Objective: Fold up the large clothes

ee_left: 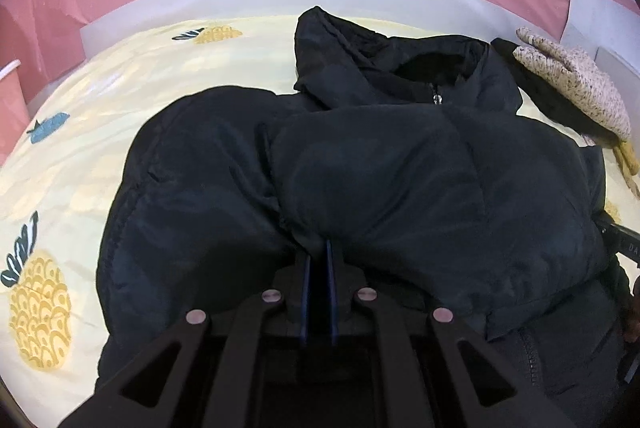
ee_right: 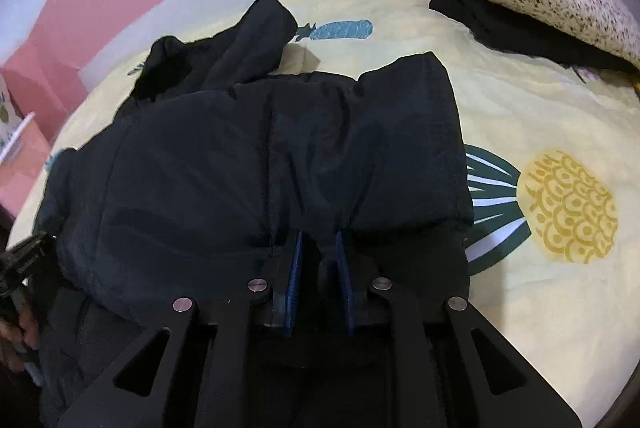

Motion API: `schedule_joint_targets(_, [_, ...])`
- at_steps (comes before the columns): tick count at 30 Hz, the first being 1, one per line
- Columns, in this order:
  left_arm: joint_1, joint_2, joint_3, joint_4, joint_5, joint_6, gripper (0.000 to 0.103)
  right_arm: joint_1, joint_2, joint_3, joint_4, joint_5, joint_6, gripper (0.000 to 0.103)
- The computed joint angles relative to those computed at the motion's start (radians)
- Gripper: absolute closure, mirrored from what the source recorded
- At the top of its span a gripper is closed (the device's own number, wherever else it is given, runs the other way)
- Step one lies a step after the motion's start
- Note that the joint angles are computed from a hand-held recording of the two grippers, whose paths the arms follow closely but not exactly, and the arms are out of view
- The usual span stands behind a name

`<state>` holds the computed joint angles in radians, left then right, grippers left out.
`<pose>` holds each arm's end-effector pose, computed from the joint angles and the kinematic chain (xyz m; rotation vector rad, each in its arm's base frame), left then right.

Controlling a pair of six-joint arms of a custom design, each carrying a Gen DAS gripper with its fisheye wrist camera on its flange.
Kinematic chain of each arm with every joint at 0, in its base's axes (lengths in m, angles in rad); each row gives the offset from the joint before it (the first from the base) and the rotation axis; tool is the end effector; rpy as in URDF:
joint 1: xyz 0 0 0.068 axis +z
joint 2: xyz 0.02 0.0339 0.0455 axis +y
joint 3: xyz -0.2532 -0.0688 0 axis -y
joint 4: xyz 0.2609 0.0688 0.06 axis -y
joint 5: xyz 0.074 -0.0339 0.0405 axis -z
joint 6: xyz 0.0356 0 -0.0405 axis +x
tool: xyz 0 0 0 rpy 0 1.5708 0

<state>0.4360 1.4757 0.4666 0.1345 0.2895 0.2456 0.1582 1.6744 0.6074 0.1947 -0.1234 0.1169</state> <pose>0.2355 0.0985 0.0937 -0.1015 2.3952 -0.0385 0.2906 0.0508 0.0821 -0.1058 2.4508 0.2725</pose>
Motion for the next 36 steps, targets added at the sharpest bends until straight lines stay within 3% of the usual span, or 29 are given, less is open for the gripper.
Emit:
schedule_joint_targets(3, [0.037,-0.062,0.007,-0.078,0.025,0.026,0.089,-0.016,-0.057,-0.007,-0.044,-0.016,0.001,0.085])
schedule_joint_targets(8, [0.146,-0.192,0.013,-0.202,0.097,0.075,0.083,-0.161,-0.277,-0.068,-0.073,-0.146,-0.017,0.084])
schedule_joint_targets(13, [0.149,-0.28,0.061,-0.271,0.162,0.012,0.076,-0.231,-0.208,0.016,-0.095,-0.143,-0.047,0.084])
schedule_joint_targets(16, [0.012,-0.273,0.068,-0.199,0.101,-0.035,0.075,-0.226,-0.083,0.088,-0.075,-0.152,-0.025,0.084])
schedule_joint_targets(21, [-0.135,0.059,0.166,-0.037,-0.08,-0.058,0.072,-0.17,0.077,0.178,-0.054,-0.088,-0.008,0.084])
schedule_joint_targets(24, [-0.103,0.146,0.158,0.06,-0.056,-0.055,0.072,-0.132,0.153,0.203,-0.033,-0.046,-0.038,0.084])
schedule_joint_targets(27, [-0.098,0.176,0.159,0.091,-0.056,-0.056,0.072,-0.134,0.177,0.194,-0.001,-0.046,-0.04,0.084])
schedule_joint_targets(31, [-0.114,0.111,0.154,0.029,-0.089,-0.057,0.072,-0.133,0.106,0.177,-0.045,-0.017,-0.028,0.084])
schedule_joint_targets(36, [-0.024,-0.098,0.083,-0.094,0.052,-0.034,0.072,-0.082,-0.177,0.018,-0.054,-0.076,-0.023,0.084])
